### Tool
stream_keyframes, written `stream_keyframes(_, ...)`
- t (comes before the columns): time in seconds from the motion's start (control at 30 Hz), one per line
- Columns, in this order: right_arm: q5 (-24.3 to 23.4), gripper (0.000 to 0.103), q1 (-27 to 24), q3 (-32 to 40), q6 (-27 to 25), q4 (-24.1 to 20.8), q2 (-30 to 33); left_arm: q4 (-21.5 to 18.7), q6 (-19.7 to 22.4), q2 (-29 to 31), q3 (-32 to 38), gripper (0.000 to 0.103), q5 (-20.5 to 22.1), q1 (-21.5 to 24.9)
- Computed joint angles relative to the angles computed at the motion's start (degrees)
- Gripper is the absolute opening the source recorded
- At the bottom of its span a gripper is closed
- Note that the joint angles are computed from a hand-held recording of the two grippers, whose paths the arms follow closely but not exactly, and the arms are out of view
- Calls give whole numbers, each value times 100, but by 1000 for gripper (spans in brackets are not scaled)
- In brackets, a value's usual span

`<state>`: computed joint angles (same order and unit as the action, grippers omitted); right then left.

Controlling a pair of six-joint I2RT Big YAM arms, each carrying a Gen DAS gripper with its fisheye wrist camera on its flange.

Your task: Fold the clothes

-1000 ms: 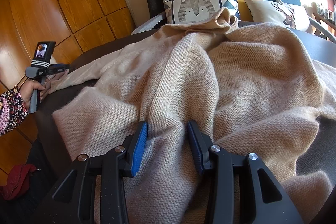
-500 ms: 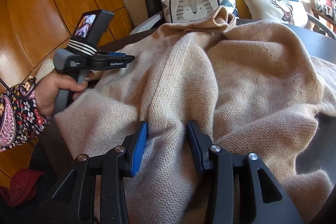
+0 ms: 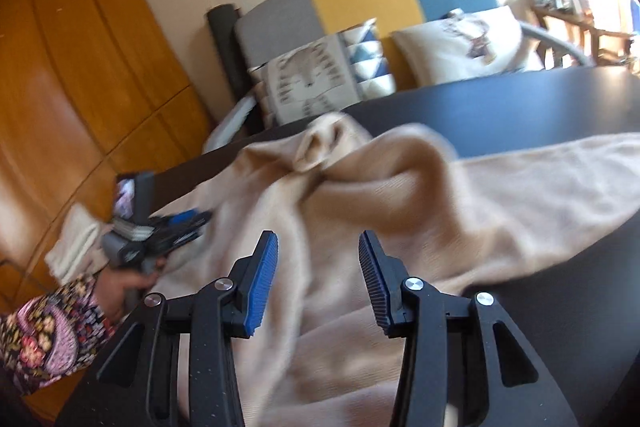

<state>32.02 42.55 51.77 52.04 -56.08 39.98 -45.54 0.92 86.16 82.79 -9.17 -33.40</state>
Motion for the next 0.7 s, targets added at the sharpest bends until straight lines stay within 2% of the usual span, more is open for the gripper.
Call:
stream_keyframes(0.07,-106,46,-543,142,-248,-424,-14,32,36,28,9,32,-62,-12)
stream_keyframes(0.13,-362,46,-1148,236,-621,-659,55,46,38,65,39,32,-67,-12)
stream_keyframes(0.2,-654,46,-1619,298,-1070,-600,172,59,46,28,-3,32,-128,-41)
stream_keyframes(0.27,-840,46,-1828,404,-1544,-412,326,92,69,15,-31,32,-198,-66)
stream_keyframes(0.37,-1043,17,-1885,701,-2293,-244,786,117,104,19,-42,33,-270,-84)
stream_keyframes(0.43,-1169,14,-1862,878,-2607,-229,1143,126,108,27,-40,33,-275,-87)
stream_keyframes(0.47,-1168,8,-1836,950,-2661,-266,1331,130,106,26,-43,33,-267,-82)
stream_keyframes(0.57,-1262,7,-1889,1063,-2621,-369,1814,139,93,19,-55,33,-233,-70)
stream_keyframes(0.7,-1587,7,-2220,957,-2359,-316,2137,140,93,3,-60,33,-208,-57)
